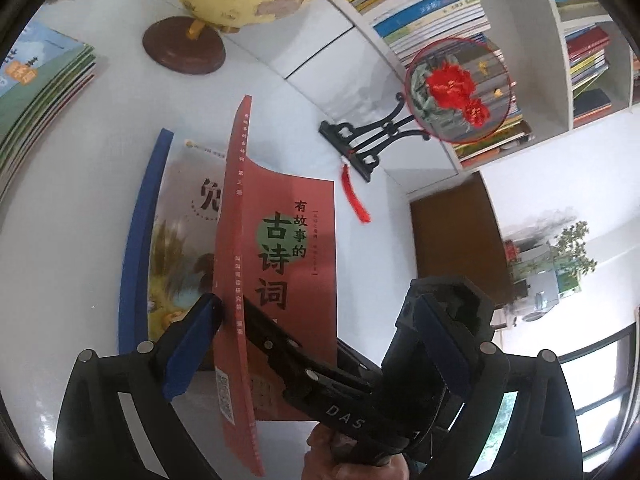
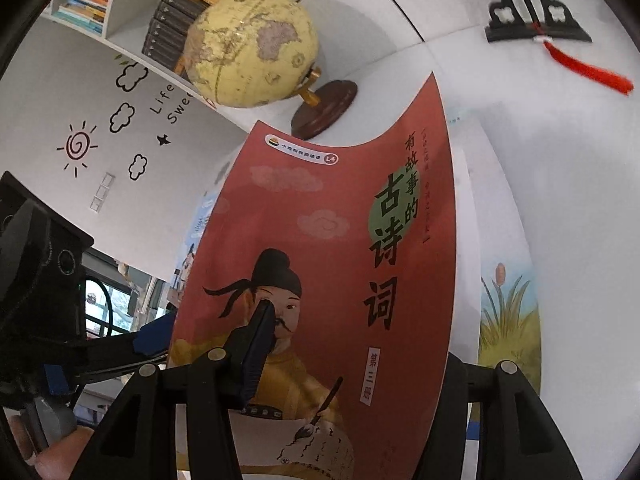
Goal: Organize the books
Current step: 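Carry the red book upright toward the book stack with both tools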
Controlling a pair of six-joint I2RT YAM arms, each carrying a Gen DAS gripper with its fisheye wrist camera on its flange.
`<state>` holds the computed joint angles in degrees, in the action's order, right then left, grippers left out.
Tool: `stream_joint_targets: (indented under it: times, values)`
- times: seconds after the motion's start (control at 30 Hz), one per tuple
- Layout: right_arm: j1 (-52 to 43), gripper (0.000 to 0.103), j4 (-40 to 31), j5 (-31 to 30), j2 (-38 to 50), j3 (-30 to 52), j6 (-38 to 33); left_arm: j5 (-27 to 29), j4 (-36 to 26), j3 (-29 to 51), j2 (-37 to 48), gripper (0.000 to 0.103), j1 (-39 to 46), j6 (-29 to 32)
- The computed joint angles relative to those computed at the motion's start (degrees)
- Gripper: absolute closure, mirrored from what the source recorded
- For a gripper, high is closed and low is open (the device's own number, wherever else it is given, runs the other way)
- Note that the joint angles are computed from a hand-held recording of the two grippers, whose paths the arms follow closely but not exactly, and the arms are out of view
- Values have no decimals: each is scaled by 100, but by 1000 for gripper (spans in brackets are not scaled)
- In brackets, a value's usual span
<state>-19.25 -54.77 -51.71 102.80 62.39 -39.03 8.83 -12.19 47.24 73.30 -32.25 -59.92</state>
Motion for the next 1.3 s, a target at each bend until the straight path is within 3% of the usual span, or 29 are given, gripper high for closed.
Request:
stream_joint_targets:
  times: [0.13, 0.27, 0.4, 0.57, 0.73, 0.93, 1.1, 1.3]
  values:
    - [53, 49, -87, -105, -399, -54, 19, -82, -391, 137, -409, 8, 0, 223]
    - [241, 50, 113, -221, -1062, -290, 495, -220, -884, 293, -850, 8, -32, 511]
    - [683, 50, 547, -204, -1943, -630, 1294, -11, -1437, 347, -1520, 8, 306, 893]
    - [1743, 50, 1663, 180, -3173, -1173, 3142, 1046, -2359, 482, -2298, 8, 1635, 1905]
    - [3378, 50, 2788, 1263, -3826, -1456, 4973, 2901, -3674, 930, -2466, 8, 4031, 3725]
    - [5077, 50, 3684, 2503, -3324, -1125, 6160, 4517, -5240, 1604, -1516, 6, 6489, 6271]
    - [5916, 50, 3957, 3291, -2539, -599, 6550, 4897, -6099, 2113, -419, 6, 7411, 7926]
    - [6317, 50, 4163, 3511, -1518, -130, 6721, 4872, -6068, 2299, 438, 4, 7782, 8621]
